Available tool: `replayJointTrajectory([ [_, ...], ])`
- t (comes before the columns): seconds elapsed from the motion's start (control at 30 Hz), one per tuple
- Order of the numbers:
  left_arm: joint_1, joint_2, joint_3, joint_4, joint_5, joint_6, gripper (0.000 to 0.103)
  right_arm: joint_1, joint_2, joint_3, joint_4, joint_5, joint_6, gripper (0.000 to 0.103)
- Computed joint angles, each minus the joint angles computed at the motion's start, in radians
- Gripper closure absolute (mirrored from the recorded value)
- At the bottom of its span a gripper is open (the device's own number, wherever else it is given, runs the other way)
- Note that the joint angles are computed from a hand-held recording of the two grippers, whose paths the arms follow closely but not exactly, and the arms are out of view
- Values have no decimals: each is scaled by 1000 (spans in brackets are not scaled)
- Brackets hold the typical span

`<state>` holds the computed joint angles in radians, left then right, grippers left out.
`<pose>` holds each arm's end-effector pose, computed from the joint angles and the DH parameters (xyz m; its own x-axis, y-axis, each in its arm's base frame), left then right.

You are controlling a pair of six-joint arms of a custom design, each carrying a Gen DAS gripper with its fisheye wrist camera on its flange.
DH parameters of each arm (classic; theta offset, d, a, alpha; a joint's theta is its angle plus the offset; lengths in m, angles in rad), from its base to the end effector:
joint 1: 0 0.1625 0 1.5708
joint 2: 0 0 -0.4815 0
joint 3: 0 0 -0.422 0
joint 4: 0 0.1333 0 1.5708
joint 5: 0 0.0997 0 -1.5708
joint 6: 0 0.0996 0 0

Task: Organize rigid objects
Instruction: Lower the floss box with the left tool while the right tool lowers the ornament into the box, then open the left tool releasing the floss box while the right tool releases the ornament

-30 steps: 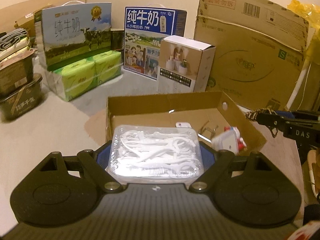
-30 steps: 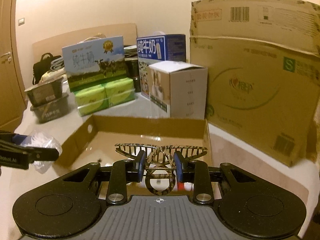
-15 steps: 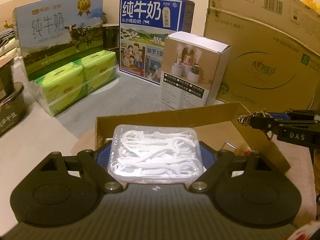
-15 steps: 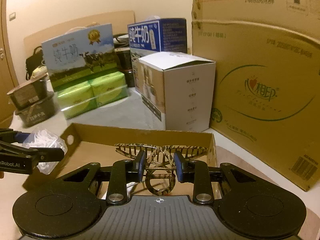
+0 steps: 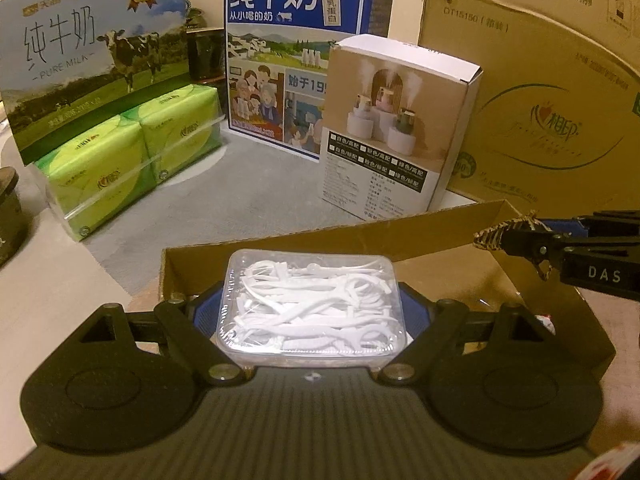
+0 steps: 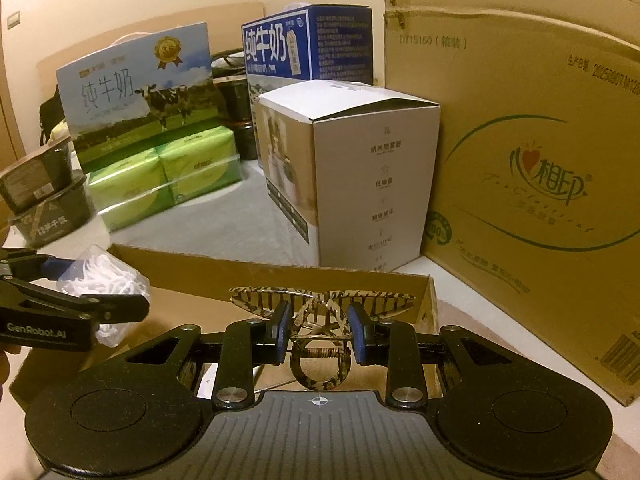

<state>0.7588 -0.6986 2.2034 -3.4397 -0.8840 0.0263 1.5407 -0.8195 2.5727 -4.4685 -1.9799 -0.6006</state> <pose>-0.2401 -0.4984 0.0146 -0.6778 0.4226 -0.6017 0.6962 0.6321 -0.3404 0.0823 -0.3792 0.1524 -0.7546 0.0879 0.6503 -0.5018 0.5612 -0.6582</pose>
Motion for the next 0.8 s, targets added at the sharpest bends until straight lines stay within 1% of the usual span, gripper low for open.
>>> replayJointTrajectory([
  [0.13, 17, 4, -22, 48, -25, -25, 16, -13, -2, -4, 13, 5, 8, 72],
  [0.17, 15, 8, -23, 42, -14, -24, 13, -16, -3, -2, 14, 6, 12, 72],
  [0.23, 10, 15, -14, 0, 4, -13, 13, -19, -4, -1, 14, 6, 15, 72],
  [0.3, 12, 6, -7, -1, -5, -22, 13, -20, -4, 3, 12, 7, 18, 72],
  [0.43, 7, -7, 9, -5, 2, -23, 13, -19, -2, 10, 5, 7, 19, 72],
  [0.8, -7, -36, 38, -24, -3, -22, 13, 6, -8, 6, 7, -13, 16, 72],
])
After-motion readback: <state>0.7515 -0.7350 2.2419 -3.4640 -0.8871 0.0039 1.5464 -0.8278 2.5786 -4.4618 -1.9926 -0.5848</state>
